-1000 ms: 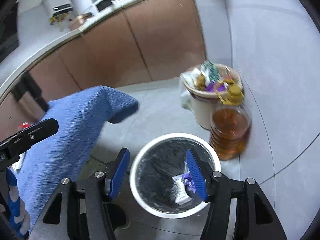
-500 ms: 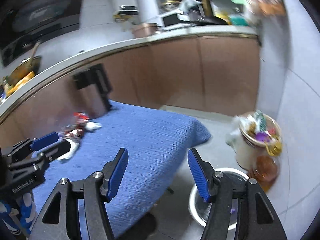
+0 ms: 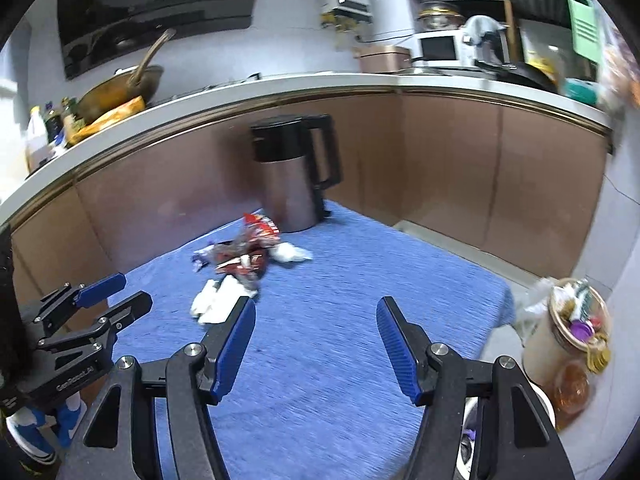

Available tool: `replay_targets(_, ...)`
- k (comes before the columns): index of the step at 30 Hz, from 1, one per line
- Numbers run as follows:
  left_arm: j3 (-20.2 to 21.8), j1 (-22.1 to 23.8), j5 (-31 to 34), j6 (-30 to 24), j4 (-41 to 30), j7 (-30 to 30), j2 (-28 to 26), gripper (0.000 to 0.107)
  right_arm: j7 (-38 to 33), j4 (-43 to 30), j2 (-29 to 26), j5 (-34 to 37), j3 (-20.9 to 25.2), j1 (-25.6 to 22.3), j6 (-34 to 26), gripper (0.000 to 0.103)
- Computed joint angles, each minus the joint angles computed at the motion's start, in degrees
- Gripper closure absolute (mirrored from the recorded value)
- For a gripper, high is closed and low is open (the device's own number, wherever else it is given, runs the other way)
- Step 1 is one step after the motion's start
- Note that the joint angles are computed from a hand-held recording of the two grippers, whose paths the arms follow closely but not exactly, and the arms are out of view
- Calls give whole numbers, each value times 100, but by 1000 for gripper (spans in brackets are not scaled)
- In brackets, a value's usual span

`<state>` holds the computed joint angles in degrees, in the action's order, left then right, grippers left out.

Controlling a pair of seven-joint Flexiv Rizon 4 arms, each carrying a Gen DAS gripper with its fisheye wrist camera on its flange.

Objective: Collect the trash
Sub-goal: 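Move both open grippers back toward the table, then grasp the clear plastic wrapper with the right gripper while the left gripper grasps a white tissue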

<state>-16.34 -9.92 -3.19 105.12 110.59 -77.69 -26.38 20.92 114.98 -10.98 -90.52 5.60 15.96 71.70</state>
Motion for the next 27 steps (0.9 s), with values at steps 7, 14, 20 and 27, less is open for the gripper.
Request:
replay_targets(7, -1013, 1417, 45, -567, -15, 248, -405, 56, -1020, -777, -909, 815, -218, 201, 563, 42)
replay_targets(14, -1619, 1847, -510, -1368, -627, 907, -1114, 56, -2143, -1527, -1912, 2030, -434, 381, 1228, 42)
replay_targets(20, -1286, 1304, -936, -2083, -1420, 1358, -1556, 56, -3469, -2303, -2740, 3290, -63, 265, 1282, 42)
replay_targets(27, -978, 942, -1609, -2583, -2079, 1553, -1948, 56, -4663, -3158, -3493, 4258, 473, 132, 1071, 45)
